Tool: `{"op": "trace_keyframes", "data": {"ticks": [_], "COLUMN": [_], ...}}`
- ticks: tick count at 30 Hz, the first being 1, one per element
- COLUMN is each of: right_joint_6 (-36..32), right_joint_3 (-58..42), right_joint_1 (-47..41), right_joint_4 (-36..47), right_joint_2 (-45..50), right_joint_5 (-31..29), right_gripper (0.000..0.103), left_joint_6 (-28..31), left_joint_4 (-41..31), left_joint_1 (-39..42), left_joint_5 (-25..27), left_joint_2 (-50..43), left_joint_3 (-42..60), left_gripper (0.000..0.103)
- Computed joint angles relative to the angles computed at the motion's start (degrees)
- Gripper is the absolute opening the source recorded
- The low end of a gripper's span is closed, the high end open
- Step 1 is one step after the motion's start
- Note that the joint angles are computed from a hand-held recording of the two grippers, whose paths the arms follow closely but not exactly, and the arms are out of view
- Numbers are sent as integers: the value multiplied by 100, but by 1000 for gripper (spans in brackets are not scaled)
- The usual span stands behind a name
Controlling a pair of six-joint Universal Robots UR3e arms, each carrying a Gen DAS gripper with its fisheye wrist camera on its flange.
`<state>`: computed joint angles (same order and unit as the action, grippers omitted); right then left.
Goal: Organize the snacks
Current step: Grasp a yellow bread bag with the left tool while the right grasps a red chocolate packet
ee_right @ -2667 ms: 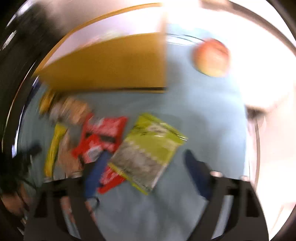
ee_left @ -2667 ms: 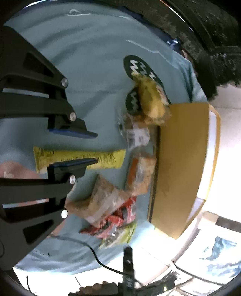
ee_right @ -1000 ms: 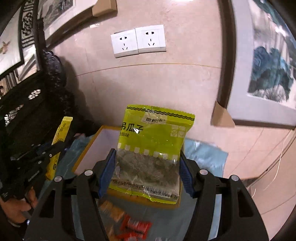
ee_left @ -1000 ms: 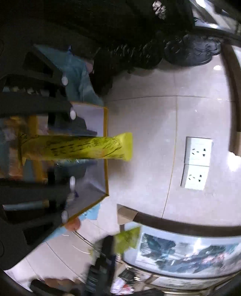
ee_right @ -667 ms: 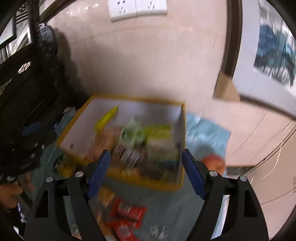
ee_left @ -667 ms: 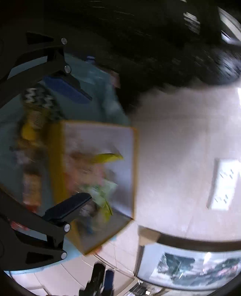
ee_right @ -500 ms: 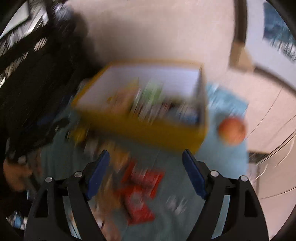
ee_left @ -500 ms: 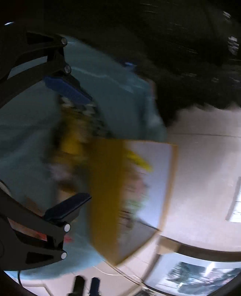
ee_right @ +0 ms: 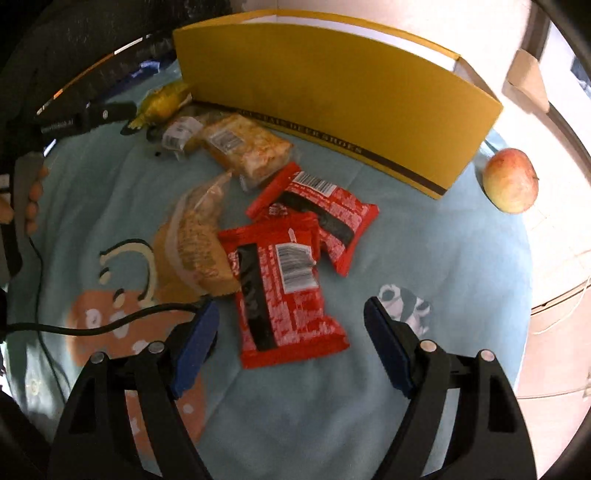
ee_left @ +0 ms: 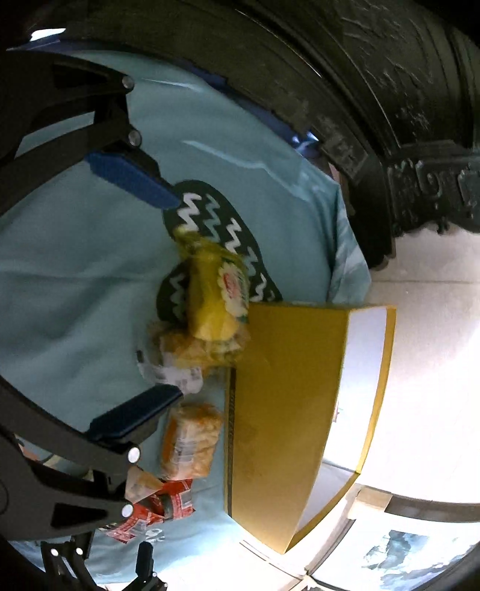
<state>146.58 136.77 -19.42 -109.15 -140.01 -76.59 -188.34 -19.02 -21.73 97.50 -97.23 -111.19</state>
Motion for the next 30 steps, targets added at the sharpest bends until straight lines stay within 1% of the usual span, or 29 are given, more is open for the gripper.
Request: {"op": "trace_keyframes", "data": {"ticks": [5,8,9,10,11,12,13,14,15,17,18,21,26,28,29,30], "right_joint_6": [281,367,410,425,393,318,245,154,33,-171,-271,-656,-1329,-1673,-1986,-2046], "right_joint_3": [-41,1,-31,-59,-91,-193,-279,-337,-361,-383,-396,-502,-817,-1036,-1216,-1314], "right_joint_1": [311,357,327,279,247,173,67,-75,-288,-626,-774,-1238,-1932,-2278,-2570,-2634], "right_joint_4": [-395,-527,-489,-449,-447,-315,-184,4,255,708,895,1692,2707,3254,3691,3861], "right_joint_2": [673,802,852,854,874,938,972,949,831,537,420,-149,-708,-935,-1091,-1160], "right_joint_5": [-237,-205,-150,-98,-74,5,77,189,331,537,624,880,1215,1375,1491,1549], "right_gripper": [77,77,75,70,56,47,45,45,45,45,45,45,45,45,45,45], "left_joint_6": [23,-6,-11,-15,-20,-7,44,63,75,127,152,194,251,169,131,88], "left_joint_4": [-43,-333,-407,-492,-530,-463,-282,-245,-175,-56,29,421,639,677,707,736], "left_joint_1": [-14,30,32,51,87,169,269,336,469,580,620,660,442,350,290,224], "left_joint_5": [56,13,20,13,-77,-258,-492,-632,-904,-1091,-1134,-1195,-945,-892,-835,-794], "left_joint_2": [-495,-908,-1024,-1165,-1202,-1200,-1142,-1108,-1015,-882,-817,-526,-275,-101,-8,125], "left_joint_3": [533,959,1044,1144,1152,1099,976,929,803,606,496,38,-285,-409,-466,-528], "left_gripper": [98,98,98,98,94,80,71,64,55,48,46,46,46,46,46,46]}}
